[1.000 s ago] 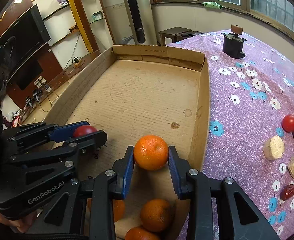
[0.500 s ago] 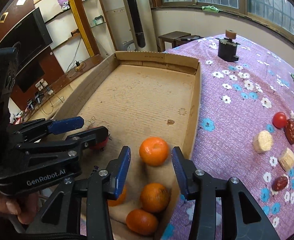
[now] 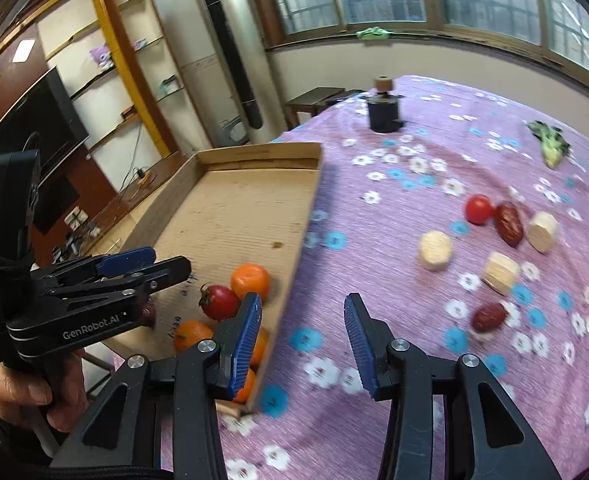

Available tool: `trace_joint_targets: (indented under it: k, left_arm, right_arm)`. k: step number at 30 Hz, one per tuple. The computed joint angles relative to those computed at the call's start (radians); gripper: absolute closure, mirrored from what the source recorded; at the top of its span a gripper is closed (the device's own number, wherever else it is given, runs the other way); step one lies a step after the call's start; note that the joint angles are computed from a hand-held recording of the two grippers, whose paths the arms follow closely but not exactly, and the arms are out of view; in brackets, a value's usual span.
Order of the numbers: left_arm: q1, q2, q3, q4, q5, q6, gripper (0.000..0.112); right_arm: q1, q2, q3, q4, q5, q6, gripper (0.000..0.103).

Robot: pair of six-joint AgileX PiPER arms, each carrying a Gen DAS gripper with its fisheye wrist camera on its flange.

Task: Organize fruits
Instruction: 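Grasp a round pale yam slice with the left tool while the right tool grasps a pale cube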

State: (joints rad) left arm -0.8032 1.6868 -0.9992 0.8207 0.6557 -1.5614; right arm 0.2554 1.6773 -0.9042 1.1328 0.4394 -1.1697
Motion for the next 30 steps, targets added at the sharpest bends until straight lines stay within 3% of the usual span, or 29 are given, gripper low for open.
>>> trace_joint_targets:
  k: [12, 30]
  left_arm:
    - [-0.057, 0.061, -0.095, -0.038, 0.026, 0.049, 0.059]
    - [-0.107, 0.182, -0.277, -0.124, 0.054, 0.187, 0.059]
  right_arm:
    - [-0.156, -0.051, 0.090, 0.044, 0.036, -0.095, 0.058]
    - [-0.333, -0.025, 0.096, 0.063, 0.084, -0.176, 0.058]
